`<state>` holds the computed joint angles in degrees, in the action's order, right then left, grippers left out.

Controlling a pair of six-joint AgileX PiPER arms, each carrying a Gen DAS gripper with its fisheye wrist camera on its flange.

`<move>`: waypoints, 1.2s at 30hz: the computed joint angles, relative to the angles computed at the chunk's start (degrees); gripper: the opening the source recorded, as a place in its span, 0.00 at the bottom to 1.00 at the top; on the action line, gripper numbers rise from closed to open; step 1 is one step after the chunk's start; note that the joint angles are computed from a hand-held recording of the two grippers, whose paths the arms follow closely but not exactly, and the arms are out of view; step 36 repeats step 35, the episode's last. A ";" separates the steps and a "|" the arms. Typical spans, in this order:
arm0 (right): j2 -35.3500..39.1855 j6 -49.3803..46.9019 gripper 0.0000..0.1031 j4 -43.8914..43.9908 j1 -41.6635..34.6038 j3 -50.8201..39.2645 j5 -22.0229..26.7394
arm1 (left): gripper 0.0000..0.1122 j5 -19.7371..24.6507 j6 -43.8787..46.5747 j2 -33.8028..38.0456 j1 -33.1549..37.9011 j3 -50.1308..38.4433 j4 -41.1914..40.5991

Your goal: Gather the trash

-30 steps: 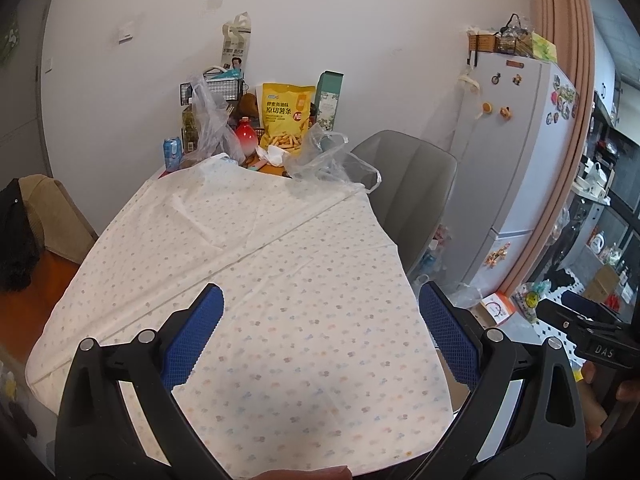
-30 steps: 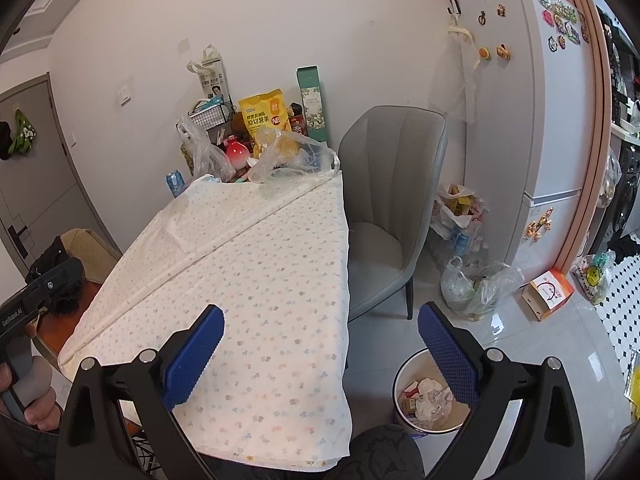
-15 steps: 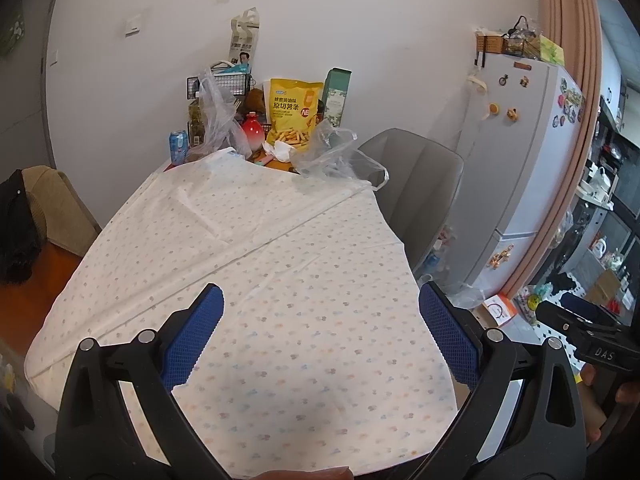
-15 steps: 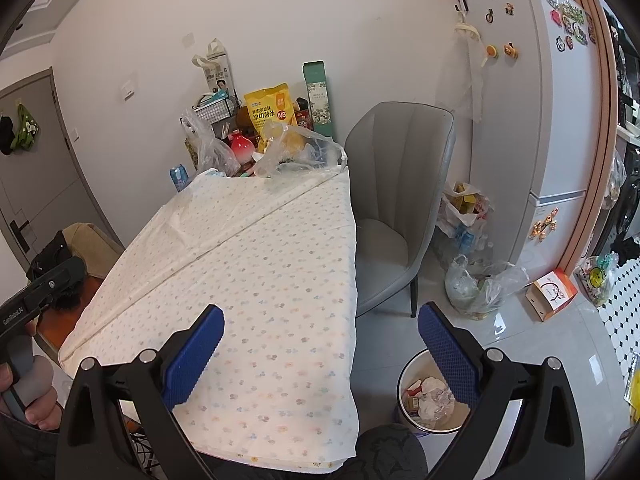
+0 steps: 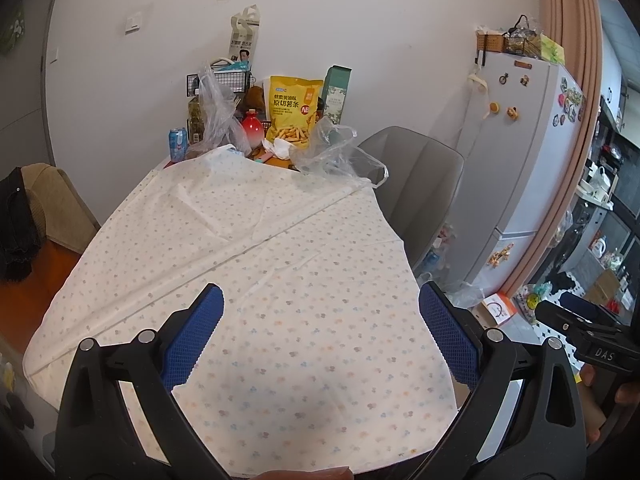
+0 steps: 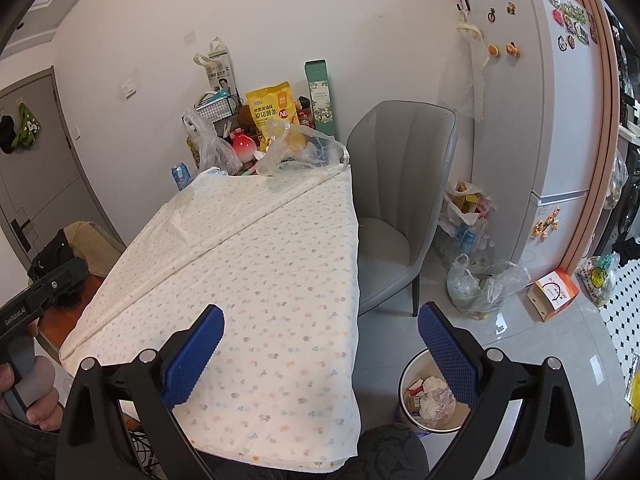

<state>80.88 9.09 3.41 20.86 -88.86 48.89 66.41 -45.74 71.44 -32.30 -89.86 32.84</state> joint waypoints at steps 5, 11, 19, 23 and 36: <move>0.00 0.17 0.92 -0.18 0.08 0.04 -0.06 | 0.87 -0.01 -0.06 0.01 -0.01 -0.01 0.01; -0.22 -0.04 0.92 0.00 -0.09 0.28 -0.07 | 0.87 -0.19 -0.23 -0.11 -0.28 0.38 0.20; -0.42 0.04 0.92 -0.04 -0.05 0.65 -0.26 | 0.86 -0.01 -1.39 -0.04 -1.62 0.81 1.35; -0.89 0.35 0.92 -0.12 -0.09 1.44 -0.48 | 0.87 -0.13 -1.20 0.19 -2.25 0.78 1.46; -1.21 0.56 0.92 -0.53 -1.49 2.68 0.04 | 0.86 -2.48 1.15 1.14 -0.41 1.40 -2.18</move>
